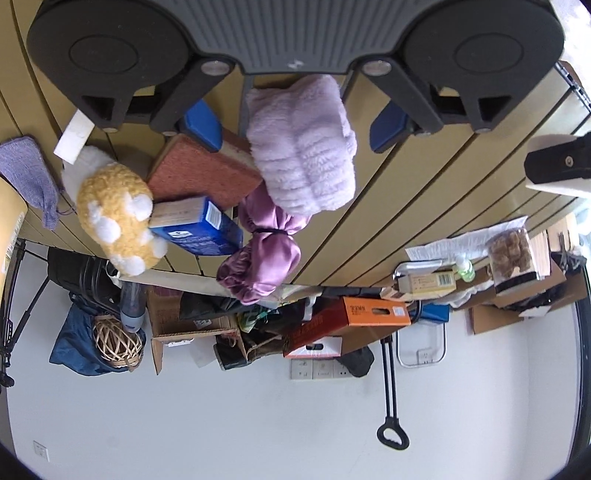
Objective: Collect trash
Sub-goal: 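Lift the white card with the left tool while the right gripper closes on the lavender headband, then carry both held items off the table down toward the black bin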
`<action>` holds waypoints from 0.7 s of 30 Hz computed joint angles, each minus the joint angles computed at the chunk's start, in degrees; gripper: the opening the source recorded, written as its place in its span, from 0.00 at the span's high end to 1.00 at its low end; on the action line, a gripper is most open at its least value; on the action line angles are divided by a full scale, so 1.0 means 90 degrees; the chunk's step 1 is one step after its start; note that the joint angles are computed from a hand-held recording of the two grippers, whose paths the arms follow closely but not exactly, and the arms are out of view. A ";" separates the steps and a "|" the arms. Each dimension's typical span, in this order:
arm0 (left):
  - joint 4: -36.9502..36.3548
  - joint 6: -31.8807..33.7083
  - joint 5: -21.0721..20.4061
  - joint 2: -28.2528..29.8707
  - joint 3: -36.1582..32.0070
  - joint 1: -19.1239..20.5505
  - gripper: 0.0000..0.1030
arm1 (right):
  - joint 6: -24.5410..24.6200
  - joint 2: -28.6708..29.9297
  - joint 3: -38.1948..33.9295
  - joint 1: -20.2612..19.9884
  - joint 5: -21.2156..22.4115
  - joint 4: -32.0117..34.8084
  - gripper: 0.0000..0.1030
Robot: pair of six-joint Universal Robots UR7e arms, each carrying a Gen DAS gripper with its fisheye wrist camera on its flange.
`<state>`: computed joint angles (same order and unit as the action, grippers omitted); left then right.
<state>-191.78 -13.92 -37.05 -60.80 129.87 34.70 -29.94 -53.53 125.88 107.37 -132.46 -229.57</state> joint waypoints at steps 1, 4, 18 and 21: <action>0.0034 -0.0022 0.0001 0.0005 -0.0014 0.0021 0.45 | -0.0029 0.0055 -0.0074 0.0024 -0.0094 0.0047 0.24; 0.0109 -0.0070 -0.0004 0.0005 -0.0047 0.0071 0.45 | 0.0000 0.0134 -0.0213 0.0073 -0.0315 0.0314 0.47; 0.0114 -0.0109 -0.0021 -0.0049 -0.0002 0.0057 0.45 | 0.0714 -0.0206 0.0063 0.0194 -0.0348 0.0598 0.74; 0.0078 -0.0102 -0.0009 -0.0063 0.0040 0.0006 0.45 | 0.0778 -0.0360 0.0232 0.0246 -0.0238 0.0536 0.78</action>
